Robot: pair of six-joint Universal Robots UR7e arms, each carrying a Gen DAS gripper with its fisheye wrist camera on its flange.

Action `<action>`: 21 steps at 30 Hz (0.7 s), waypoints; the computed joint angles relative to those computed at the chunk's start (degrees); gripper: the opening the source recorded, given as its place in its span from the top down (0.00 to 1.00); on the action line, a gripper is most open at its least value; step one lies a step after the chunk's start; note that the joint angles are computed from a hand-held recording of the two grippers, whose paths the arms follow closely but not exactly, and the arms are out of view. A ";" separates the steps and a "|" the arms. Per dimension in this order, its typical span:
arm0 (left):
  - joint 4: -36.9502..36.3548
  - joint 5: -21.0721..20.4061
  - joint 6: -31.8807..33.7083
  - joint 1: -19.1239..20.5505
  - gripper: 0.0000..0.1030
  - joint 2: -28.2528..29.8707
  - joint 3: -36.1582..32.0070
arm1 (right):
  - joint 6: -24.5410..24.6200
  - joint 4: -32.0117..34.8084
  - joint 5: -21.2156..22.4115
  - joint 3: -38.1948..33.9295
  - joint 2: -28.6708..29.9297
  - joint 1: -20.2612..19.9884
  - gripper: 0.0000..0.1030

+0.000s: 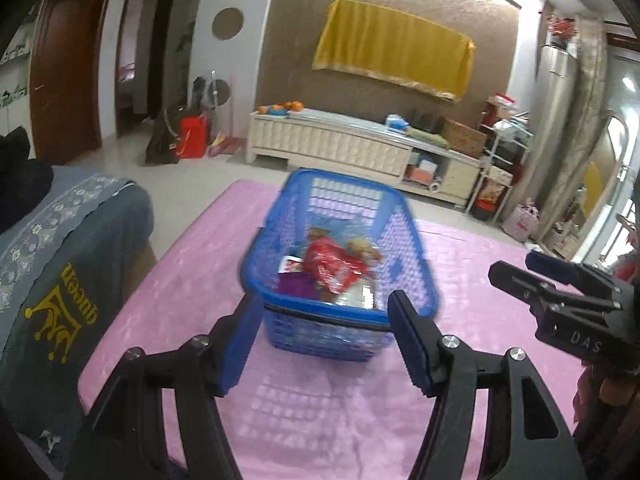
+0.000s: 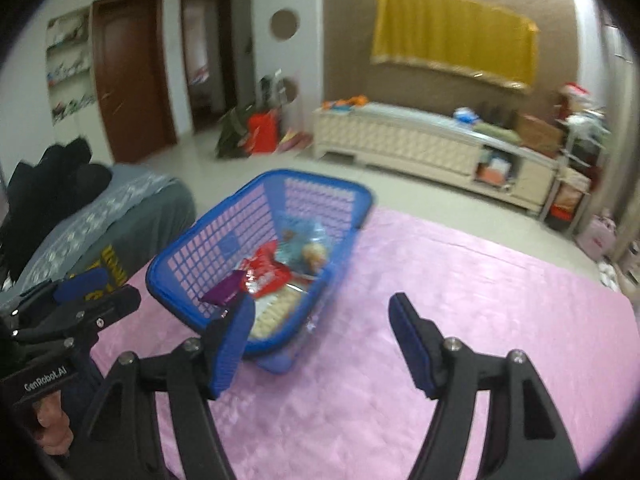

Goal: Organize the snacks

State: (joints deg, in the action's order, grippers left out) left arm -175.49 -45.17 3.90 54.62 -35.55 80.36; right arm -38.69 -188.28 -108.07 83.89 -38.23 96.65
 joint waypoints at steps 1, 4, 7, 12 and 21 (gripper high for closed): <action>-0.10 -0.50 -0.27 -0.38 0.39 -0.38 0.82 | 0.52 -1.82 -0.31 1.61 -0.82 -0.07 0.29; -2.45 -0.19 1.29 -2.06 0.39 -0.69 3.07 | 2.58 -8.11 -0.18 7.39 -3.77 -0.51 0.28; -8.79 1.56 5.22 -3.98 0.39 -0.40 5.86 | 4.20 -12.82 0.01 11.33 -5.59 -0.98 0.21; -13.57 1.58 6.56 -6.86 0.38 -1.71 10.15 | 4.91 -20.65 1.10 18.42 -8.99 -1.94 0.12; -15.91 -0.71 6.91 -9.51 0.00 -3.42 13.59 | 6.28 -25.83 -0.24 23.90 -12.60 -1.57 0.00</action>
